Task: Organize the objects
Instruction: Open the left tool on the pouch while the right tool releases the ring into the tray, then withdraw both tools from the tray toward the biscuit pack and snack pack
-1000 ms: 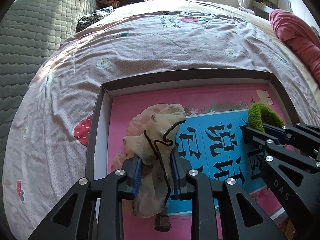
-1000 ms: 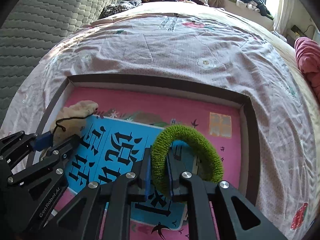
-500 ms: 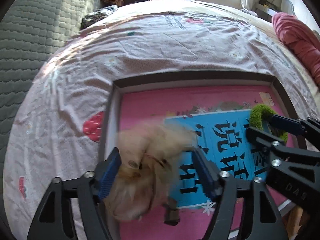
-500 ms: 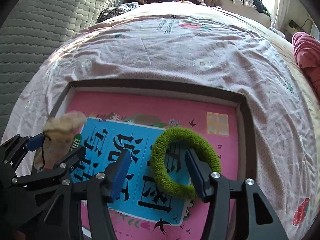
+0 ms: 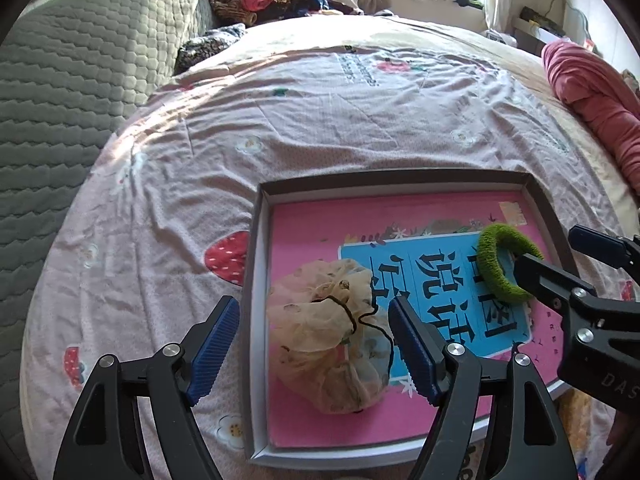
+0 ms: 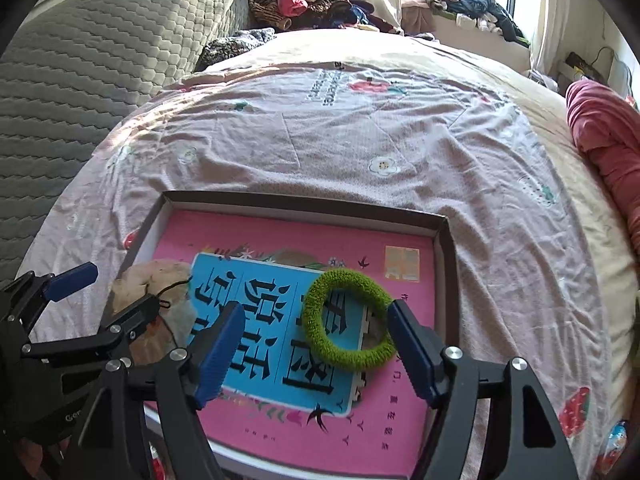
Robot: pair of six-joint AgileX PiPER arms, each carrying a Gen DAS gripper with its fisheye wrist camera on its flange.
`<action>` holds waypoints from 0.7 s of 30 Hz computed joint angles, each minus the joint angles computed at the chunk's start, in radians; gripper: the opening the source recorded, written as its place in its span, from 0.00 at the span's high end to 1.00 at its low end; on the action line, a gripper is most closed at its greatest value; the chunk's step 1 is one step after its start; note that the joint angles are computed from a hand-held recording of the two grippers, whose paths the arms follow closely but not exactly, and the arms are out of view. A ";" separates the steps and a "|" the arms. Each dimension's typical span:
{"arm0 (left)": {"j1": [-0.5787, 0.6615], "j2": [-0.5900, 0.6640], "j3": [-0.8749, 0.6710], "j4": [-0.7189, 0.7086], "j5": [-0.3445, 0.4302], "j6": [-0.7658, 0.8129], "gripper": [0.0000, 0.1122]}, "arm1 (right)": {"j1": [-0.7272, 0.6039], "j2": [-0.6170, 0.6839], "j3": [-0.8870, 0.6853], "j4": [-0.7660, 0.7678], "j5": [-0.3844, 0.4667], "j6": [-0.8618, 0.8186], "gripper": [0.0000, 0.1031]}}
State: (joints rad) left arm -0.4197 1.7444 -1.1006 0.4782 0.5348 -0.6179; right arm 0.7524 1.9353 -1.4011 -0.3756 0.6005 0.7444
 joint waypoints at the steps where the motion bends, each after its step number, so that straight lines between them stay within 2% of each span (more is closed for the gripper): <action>1: -0.003 -0.013 0.007 0.003 0.004 -0.003 0.30 | 0.004 -0.011 0.007 -0.006 0.005 0.004 0.27; 9: -0.028 -0.136 0.086 0.041 0.027 -0.052 0.26 | 0.057 -0.121 0.072 -0.104 0.040 0.094 0.25; 10: -0.031 -0.154 0.097 0.044 0.029 -0.059 0.26 | 0.065 -0.137 0.084 -0.111 0.040 0.106 0.24; 12: -0.040 -0.193 0.124 0.053 0.028 -0.078 0.24 | 0.077 -0.167 0.106 -0.104 0.038 0.115 0.15; 21: -0.104 -0.317 0.182 0.113 0.094 -0.155 0.21 | 0.152 -0.269 0.157 -0.178 0.098 0.203 0.11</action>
State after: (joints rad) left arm -0.5233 1.4279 -0.9184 0.5912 0.6291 -0.7725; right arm 0.9043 1.6664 -1.2440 -0.5535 0.6988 0.9473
